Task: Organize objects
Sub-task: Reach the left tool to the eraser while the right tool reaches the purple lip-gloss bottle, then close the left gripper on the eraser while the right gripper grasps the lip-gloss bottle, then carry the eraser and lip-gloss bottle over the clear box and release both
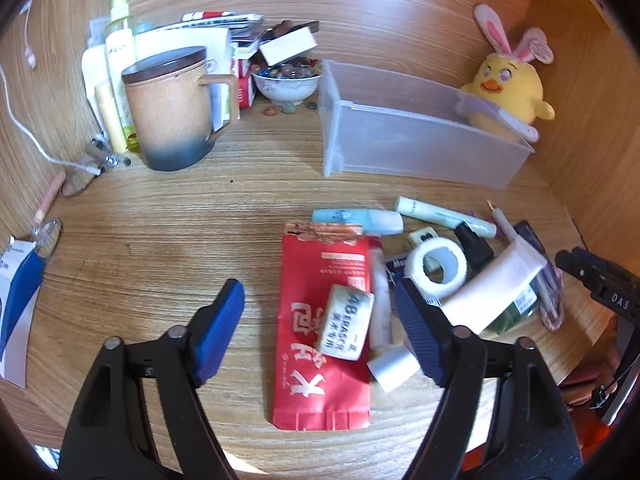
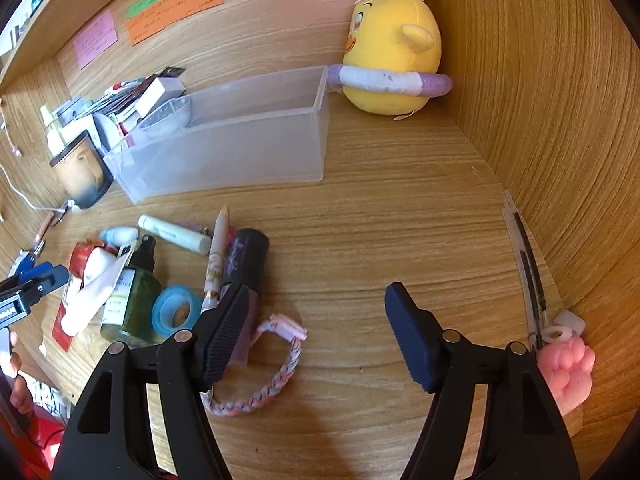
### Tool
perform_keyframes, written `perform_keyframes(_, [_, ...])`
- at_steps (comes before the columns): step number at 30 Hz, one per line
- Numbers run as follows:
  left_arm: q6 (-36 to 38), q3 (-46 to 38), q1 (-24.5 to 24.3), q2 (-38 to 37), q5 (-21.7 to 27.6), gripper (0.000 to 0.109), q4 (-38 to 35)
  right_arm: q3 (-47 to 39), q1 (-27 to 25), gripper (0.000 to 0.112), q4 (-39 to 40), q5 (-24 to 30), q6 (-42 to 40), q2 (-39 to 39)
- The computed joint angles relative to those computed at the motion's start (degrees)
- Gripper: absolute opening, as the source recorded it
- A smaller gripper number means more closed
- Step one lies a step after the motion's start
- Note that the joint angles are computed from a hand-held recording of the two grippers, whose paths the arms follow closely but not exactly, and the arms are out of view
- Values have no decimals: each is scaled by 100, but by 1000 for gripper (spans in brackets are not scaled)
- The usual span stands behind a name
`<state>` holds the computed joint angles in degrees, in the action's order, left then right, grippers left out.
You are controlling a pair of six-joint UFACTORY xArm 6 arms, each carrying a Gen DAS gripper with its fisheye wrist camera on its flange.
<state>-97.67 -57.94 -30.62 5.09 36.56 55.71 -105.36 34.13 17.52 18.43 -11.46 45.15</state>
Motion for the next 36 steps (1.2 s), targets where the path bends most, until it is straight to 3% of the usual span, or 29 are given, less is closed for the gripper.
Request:
perform_keyframes(5, [290, -30, 47, 162, -225, 51, -307, -301, 74, 59, 466, 184, -386, 174])
perform_keyframes(12, [148, 67, 14, 126, -226, 46, -117, -1447, 103, 48, 297, 1002, -287, 800])
perform_keyframes(16, [121, 98, -29, 117, -158, 44, -4, -1777, 98, 39, 271, 1207, -198, 986])
perform_keyframes(21, [-2, 117, 18, 109, -237, 27, 197, -2304, 67, 29, 180, 1584, 6, 1303])
perform_keyframes(29, [-248, 173, 126, 37, -336, 23, 396, -2173, 50, 24, 12, 1266, 204, 1243])
perform_keyframes(36, [-496, 144, 265, -93, -425, 23, 690, -1844, -9, 23, 449, 843, -153, 937])
